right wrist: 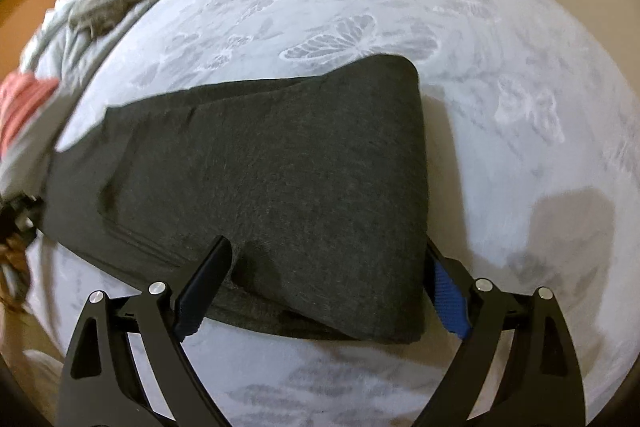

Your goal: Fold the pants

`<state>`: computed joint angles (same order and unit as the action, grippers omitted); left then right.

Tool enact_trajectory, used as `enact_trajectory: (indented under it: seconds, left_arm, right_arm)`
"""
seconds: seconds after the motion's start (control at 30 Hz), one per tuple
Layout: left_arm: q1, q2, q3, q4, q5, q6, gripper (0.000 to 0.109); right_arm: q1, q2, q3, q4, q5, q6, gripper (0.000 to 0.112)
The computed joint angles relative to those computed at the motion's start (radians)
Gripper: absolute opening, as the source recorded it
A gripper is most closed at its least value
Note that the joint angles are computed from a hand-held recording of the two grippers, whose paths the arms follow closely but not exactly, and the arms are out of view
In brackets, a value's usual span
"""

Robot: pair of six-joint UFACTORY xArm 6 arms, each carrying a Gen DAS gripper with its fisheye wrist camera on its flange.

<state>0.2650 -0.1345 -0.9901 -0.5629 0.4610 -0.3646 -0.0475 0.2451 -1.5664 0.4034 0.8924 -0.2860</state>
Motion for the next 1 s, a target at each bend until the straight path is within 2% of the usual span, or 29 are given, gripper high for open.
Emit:
enact_trajectory:
  seconds: [0.07,0.2,0.27,0.33,0.37,0.4,0.43,0.47,0.5,0.67,0.77,0.87,0.93,1.0]
  left_arm:
    - [0.003,-0.005,0.006,-0.112,-0.01,0.067,0.039]
    - [0.017,-0.013,0.026,-0.348,-0.027,0.19,0.039]
    - [0.02,-0.012,0.029,-0.419,-0.031,0.232,0.04]
    - [0.02,-0.007,0.024,-0.427,-0.029,0.259,0.04]
    - [0.016,-0.006,0.023,-0.43,-0.036,0.272,0.038]
    - [0.014,-0.007,0.022,-0.435,-0.039,0.284,0.036]
    - [0.012,-0.006,0.017,-0.436,-0.034,0.296,0.022]
    - [0.014,-0.004,0.009,-0.453,-0.024,0.32,0.018]
    - [0.012,-0.01,0.006,-0.453,-0.024,0.326,0.018]
    - [-0.005,-0.09,0.006,-0.392,-0.021,0.295,0.016]
    - [-0.001,-0.208,0.045,-0.382,0.043,0.302,0.016]
    - [0.013,-0.266,0.08,-0.221,0.112,0.199,0.017]
    - [0.039,-0.228,0.067,-0.15,0.207,0.137,0.017]
    - [0.052,-0.192,0.074,-0.089,0.256,0.052,0.017]
  right_arm:
    - [-0.001,-0.003,0.001,0.008,0.003,-0.003,0.088]
    - [0.003,-0.005,0.004,0.015,0.003,-0.011,0.089]
    - [0.002,-0.003,0.001,0.023,0.004,-0.02,0.089]
    - [0.004,0.0,0.001,0.02,-0.002,-0.021,0.086]
    - [0.003,-0.001,0.003,0.014,-0.007,-0.018,0.08]
    - [0.004,0.001,0.003,0.002,-0.016,-0.012,0.066]
    - [0.001,0.003,0.0,0.011,-0.015,-0.019,0.049]
    - [-0.003,0.006,-0.006,0.021,-0.01,-0.025,0.036]
    - [-0.015,0.018,-0.027,0.062,0.017,-0.037,0.018]
    - [-0.038,0.003,-0.076,0.132,0.084,-0.102,0.014]
    - [-0.088,-0.047,-0.095,0.224,0.172,-0.188,0.014]
    - [-0.103,-0.059,-0.076,0.143,0.174,-0.162,0.014]
    - [-0.108,0.0,-0.1,0.052,0.221,-0.07,0.014]
    - [-0.088,0.013,-0.076,-0.014,0.209,-0.042,0.015]
